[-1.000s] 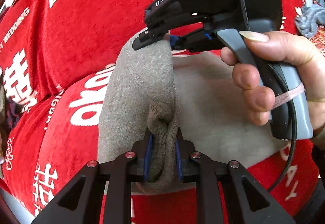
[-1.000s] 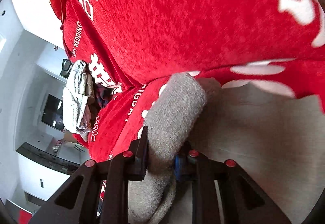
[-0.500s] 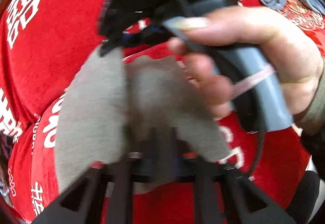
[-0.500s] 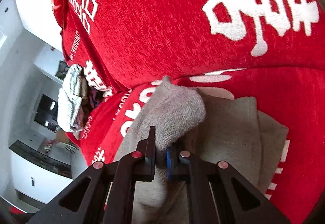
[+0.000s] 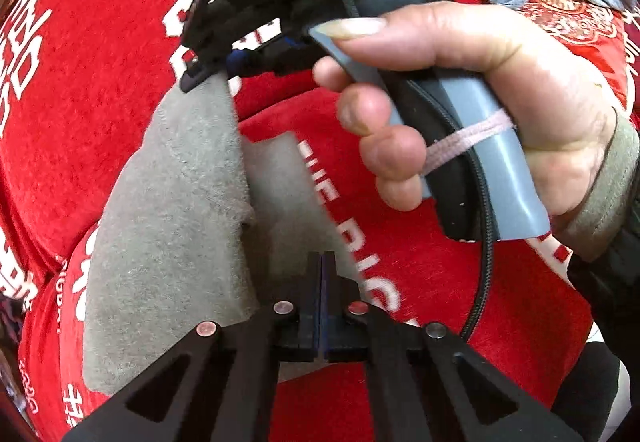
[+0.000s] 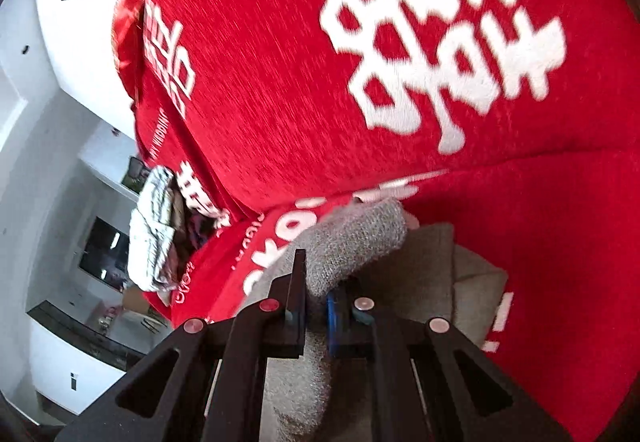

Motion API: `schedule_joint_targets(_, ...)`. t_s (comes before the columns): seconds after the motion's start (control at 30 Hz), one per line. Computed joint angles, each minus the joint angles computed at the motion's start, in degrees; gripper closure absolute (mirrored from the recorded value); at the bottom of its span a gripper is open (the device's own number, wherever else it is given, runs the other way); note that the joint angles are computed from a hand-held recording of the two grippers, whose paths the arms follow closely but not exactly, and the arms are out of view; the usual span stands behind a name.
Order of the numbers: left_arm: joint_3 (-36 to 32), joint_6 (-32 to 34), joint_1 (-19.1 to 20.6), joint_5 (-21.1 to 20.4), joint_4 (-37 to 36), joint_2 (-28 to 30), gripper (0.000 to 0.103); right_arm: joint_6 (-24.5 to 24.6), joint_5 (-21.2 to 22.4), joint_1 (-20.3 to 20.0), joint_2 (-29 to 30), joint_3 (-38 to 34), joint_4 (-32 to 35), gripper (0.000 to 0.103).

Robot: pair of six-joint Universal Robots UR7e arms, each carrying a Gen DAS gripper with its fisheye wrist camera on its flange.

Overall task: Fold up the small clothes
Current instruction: 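Lift the sweater edge with both grippers and fold it over onto itself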

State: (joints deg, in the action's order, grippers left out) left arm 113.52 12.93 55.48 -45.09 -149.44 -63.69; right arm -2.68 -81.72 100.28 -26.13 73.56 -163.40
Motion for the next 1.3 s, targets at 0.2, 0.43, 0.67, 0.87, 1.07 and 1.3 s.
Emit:
schedule_joint_targets(0.2,-0.82,-0.87,-0.43,-3.18,2.11,1.05,0.102,1.24,-3.69,-1.90,0.03,0.44,2.43,0.095)
schedule_joint_targets(0.43,-1.06,-1.99,0.29,-5.28,6.94,0.93,0.101,3.33,-4.75,-3.93,2.39,0.42,1.80,0.095)
schedule_joint_targets(0.67,0.46,-1.71,0.91,-6.74,12.91,-8.00,0.101,9.40,-2.73,-3.53,-1.57,6.93,-1.84,0.044)
schedule_joint_targets(0.87,-2.94,-7.59,6.40,-6.32,19.45,-14.84,0.101,9.14,2.66,-2.69,-8.67,23.71,-14.96,0.022)
schedule_joint_targets(1.07,-7.58,-10.58,10.26,-9.19,21.92,-15.11,0.101,10.99,7.99,-1.80,-8.78,29.97,-19.66,0.022)
schedule_joint_targets(1.3,-6.94,-9.44,9.60,-10.12,19.42,-17.10,0.101,13.20,5.51,-0.58,-2.01,21.95,-14.58,0.081)
